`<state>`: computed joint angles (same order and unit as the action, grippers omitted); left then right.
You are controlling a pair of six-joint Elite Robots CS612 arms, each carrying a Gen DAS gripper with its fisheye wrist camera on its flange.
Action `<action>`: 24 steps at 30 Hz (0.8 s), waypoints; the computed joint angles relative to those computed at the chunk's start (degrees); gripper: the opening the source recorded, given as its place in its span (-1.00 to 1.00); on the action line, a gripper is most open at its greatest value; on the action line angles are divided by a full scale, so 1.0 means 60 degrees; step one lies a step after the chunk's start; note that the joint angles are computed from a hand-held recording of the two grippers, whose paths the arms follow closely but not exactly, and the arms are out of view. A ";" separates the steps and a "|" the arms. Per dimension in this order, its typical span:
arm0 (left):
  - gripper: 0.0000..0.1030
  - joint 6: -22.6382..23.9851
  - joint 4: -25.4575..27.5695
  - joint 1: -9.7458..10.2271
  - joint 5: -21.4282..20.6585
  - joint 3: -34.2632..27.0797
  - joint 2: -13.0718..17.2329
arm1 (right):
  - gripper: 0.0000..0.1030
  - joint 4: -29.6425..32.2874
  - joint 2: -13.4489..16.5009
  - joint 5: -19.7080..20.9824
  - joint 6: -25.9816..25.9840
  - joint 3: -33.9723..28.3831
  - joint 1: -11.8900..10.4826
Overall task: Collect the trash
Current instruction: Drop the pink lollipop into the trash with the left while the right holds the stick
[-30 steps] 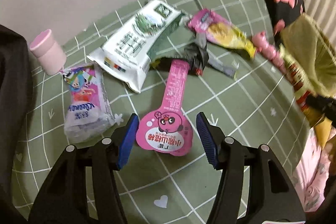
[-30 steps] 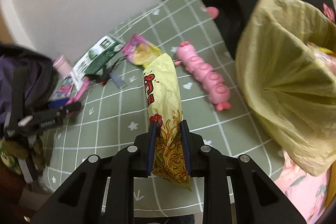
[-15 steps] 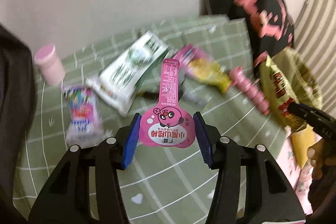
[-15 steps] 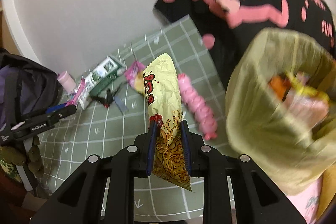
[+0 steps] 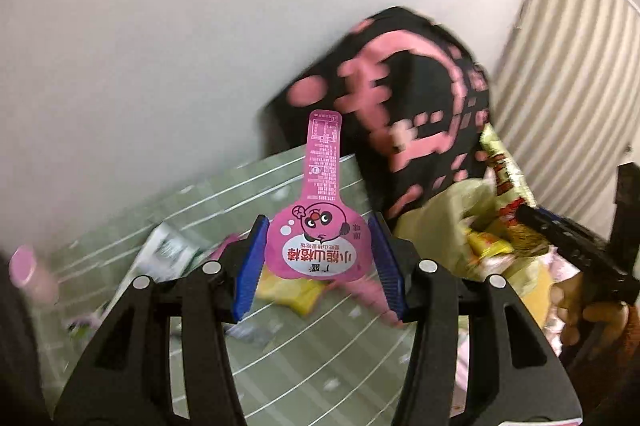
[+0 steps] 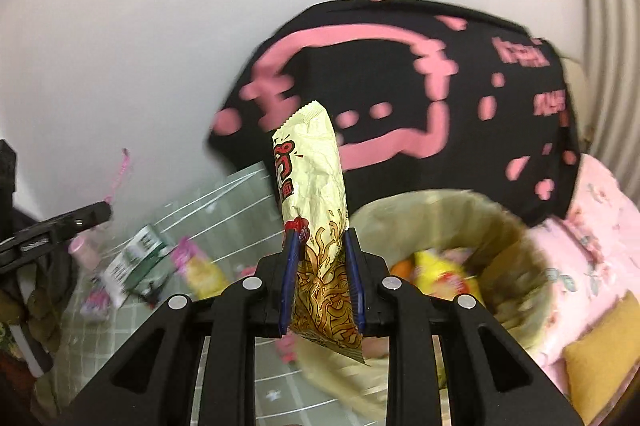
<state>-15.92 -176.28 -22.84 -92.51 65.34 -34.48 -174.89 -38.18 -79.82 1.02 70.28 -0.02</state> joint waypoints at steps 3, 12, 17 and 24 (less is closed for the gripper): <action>-0.07 0.0491 0.0211 -0.0076 -0.0539 -0.0718 0.0320 | -0.57 -0.0099 0.0001 -0.0702 -0.0005 -0.0051 -0.0028; -0.07 0.0649 0.1354 -0.0370 -0.1687 -0.2712 0.1290 | -0.57 -0.0043 -0.0055 -0.1404 0.0067 -0.0041 -0.0358; -0.07 0.0420 0.1932 -0.0519 -0.2036 -0.3857 0.1851 | -0.57 -0.0101 0.0041 -0.1274 -0.0069 -0.0218 -0.0601; -0.07 0.0387 0.3462 -0.0769 -0.2742 -0.5891 0.2903 | -0.57 -0.0237 -0.0009 -0.1243 -0.0019 -0.0219 -0.0954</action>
